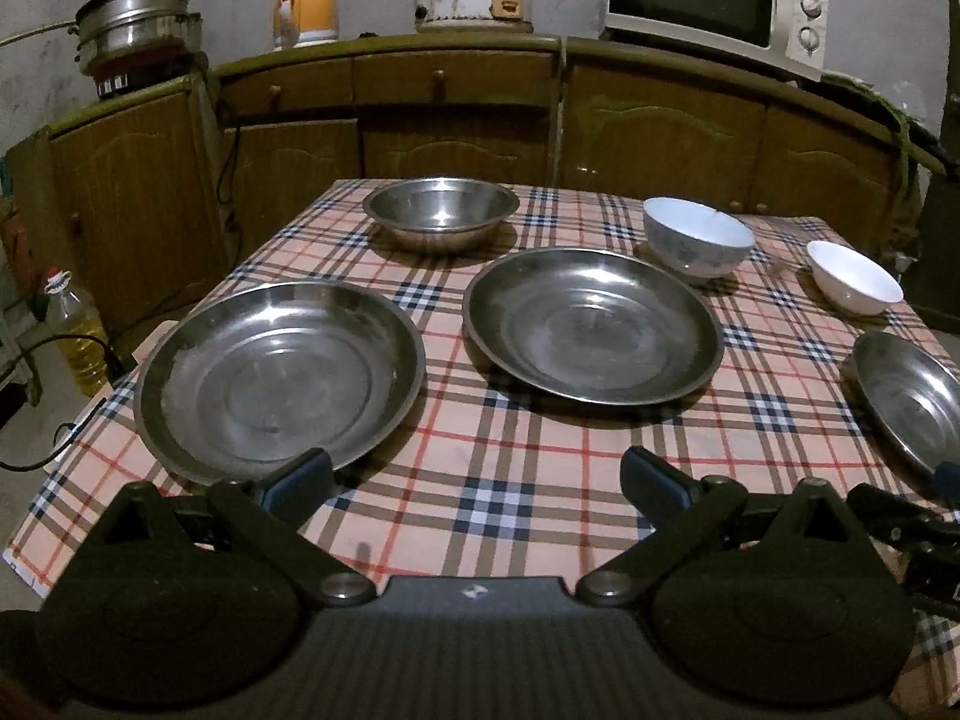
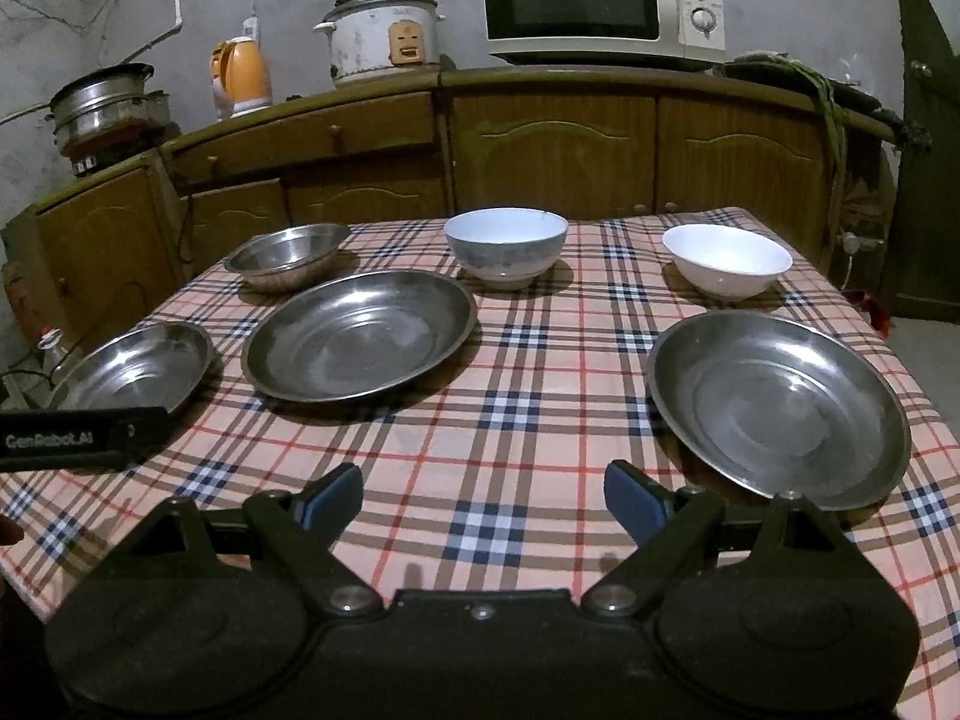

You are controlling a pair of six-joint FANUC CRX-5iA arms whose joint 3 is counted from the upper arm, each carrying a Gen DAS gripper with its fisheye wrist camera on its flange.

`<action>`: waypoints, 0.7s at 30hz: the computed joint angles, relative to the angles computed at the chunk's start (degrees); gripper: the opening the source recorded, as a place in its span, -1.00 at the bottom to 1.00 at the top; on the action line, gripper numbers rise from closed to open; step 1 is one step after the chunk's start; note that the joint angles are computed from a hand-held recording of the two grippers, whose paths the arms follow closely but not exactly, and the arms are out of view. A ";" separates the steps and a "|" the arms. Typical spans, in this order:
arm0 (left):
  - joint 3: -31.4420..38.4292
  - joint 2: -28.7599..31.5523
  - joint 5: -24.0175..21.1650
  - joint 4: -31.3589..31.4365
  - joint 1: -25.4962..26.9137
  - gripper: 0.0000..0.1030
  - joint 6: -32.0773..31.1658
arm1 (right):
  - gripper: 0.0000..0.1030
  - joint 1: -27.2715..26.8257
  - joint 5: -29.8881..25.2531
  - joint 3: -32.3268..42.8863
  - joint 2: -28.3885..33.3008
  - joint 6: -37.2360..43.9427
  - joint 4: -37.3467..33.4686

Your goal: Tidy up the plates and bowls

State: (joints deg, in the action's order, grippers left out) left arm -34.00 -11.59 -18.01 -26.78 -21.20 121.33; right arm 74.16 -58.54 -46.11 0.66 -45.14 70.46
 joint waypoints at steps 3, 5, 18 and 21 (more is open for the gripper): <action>0.11 0.79 0.83 1.75 0.86 1.00 -1.84 | 1.00 -1.17 0.49 -0.12 0.08 -0.02 0.76; 0.76 1.55 0.93 1.68 1.16 1.00 -1.71 | 1.00 -2.28 0.92 -0.26 0.19 -0.05 1.75; 9.89 10.06 1.19 -3.75 2.05 1.00 4.28 | 1.00 -16.44 9.29 1.02 2.77 -1.36 15.09; 13.10 13.16 1.07 -5.02 1.91 0.93 5.14 | 1.00 -21.31 13.73 2.04 4.04 -2.16 19.52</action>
